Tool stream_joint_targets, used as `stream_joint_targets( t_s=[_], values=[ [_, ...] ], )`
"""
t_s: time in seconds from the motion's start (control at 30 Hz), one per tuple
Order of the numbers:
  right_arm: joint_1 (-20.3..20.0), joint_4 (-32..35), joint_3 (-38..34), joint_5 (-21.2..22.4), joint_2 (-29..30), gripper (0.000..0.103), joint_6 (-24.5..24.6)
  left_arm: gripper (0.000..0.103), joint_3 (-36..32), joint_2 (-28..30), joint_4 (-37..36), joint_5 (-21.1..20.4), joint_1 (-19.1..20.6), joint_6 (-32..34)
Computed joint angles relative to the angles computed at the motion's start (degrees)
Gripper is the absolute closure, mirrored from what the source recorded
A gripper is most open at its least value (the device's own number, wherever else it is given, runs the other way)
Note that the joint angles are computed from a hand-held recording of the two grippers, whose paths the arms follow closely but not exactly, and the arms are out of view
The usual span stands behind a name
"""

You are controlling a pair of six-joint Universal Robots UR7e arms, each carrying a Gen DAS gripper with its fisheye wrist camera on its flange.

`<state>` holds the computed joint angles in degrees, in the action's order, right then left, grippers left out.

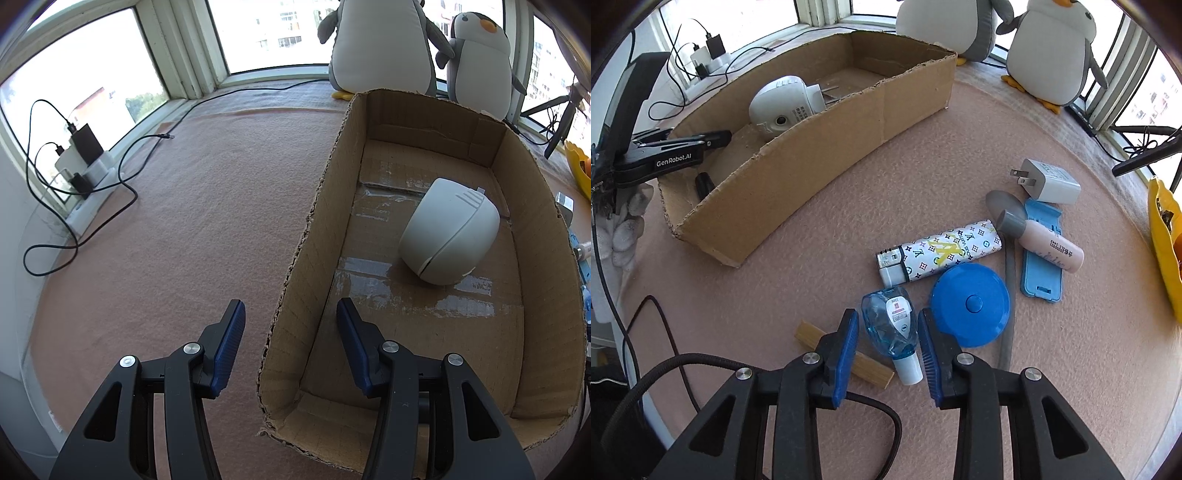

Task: Organize rigid objects
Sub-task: 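Move the right gripper to the blue sanitizer bottle and grasp it, then carry the blue bottle with the right gripper into the box and release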

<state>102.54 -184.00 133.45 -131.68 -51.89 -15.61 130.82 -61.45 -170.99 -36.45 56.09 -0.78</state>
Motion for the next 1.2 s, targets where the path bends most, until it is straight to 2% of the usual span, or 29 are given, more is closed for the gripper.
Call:
stream_joint_targets(
  t_s=[0.27, 0.43, 0.67, 0.87, 1.0, 1.07, 1.2],
  values=[
    [-0.1, 0.7, 0.1, 0.4, -0.1, 0.075, 0.7, 0.052, 0.3, 0.0, -0.8, -0.3, 0.1, 0.1],
    [-0.2, -0.8, 0.7, 1.2, -0.8, 0.075, 2.9, 0.052, 0.3, -0.1, -0.7, -0.6, 0.2, 0.0],
    [2.8, -2.1, 1.4, 2.6, -3.5, 0.075, 7.0, 0.052, -0.1, -0.6, 0.8, -2.1, 0.7, -0.2],
    [8.0, -2.1, -2.5, 3.2, -2.7, 0.075, 8.6, 0.052, -0.2, -0.7, 1.2, -2.4, 0.6, 0.9],
    [10.0, -1.8, -6.6, 4.3, -0.2, 0.075, 9.6, 0.052, -0.4, -1.3, 2.1, -3.6, 1.0, 1.0],
    [10.4, -1.5, -8.8, 3.8, 1.5, 0.075, 10.0, 0.052, -0.5, -1.7, 2.5, -4.6, 1.4, 0.7],
    [9.7, 2.9, -12.8, 4.7, 3.9, 0.075, 14.6, 0.052, -0.9, -2.5, 3.7, -6.7, 2.2, 0.4]
  ],
)
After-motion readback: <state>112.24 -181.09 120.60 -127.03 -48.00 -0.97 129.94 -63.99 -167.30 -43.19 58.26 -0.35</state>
